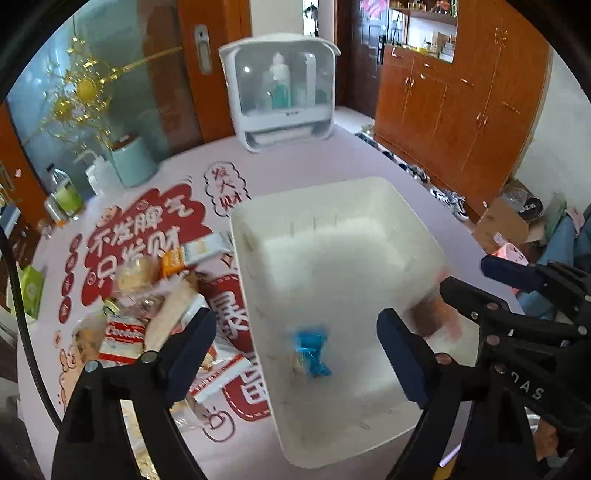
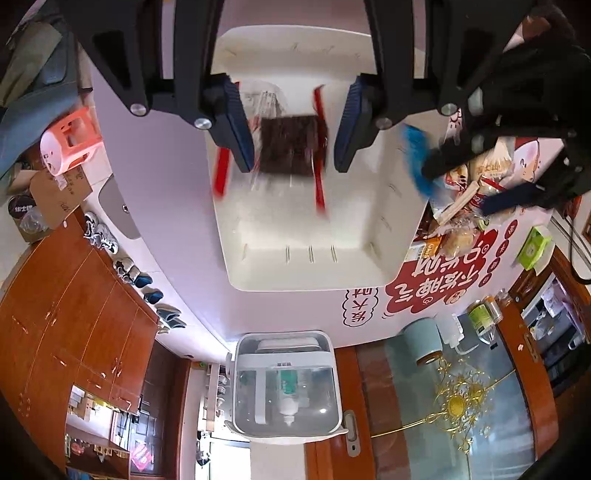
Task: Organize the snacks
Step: 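Carry the blue snack into the white tray and release while the right tool drops the jerky pack there, then move both open tools back over the snack pile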
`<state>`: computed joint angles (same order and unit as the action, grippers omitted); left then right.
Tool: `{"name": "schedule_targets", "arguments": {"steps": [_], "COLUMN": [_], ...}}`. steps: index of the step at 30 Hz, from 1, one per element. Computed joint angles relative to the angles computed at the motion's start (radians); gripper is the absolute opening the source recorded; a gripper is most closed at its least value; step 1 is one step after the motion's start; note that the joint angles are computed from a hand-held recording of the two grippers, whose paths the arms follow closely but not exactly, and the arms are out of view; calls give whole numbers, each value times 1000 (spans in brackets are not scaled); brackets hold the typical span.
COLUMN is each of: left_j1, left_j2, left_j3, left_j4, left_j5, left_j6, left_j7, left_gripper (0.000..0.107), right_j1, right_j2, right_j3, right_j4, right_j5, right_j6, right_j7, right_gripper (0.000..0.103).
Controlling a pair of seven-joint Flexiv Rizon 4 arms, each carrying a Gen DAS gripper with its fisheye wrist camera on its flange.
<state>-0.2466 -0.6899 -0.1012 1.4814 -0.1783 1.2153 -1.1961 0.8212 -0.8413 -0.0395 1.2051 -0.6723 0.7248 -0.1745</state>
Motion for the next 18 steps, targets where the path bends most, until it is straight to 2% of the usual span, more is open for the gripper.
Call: {"name": "schedule_targets", "arguments": {"steps": [3, 8, 16, 18], "left_j1": [5, 17, 51, 57], "left_j2": [4, 14, 61, 77], "left_j3": [3, 3, -23, -23], "left_j4": [-1, 16, 115, 131], "left_j5": [-2, -12, -23, -22], "left_j6": [-18, -8, 141, 149], "left_j7": [-2, -15, 5, 16], "left_gripper": [90, 90, 90, 90], "right_j1": [1, -3, 6, 13], "right_j2": [9, 9, -3, -1], "right_j3": [-6, 0, -1, -9], "right_j4": [18, 21, -7, -6], "right_j5": [-8, -9, 6, -1], "right_j6": [14, 44, 60, 67], "right_j7": [17, 21, 30, 43], "right_gripper": [61, 62, 62, 62]}}
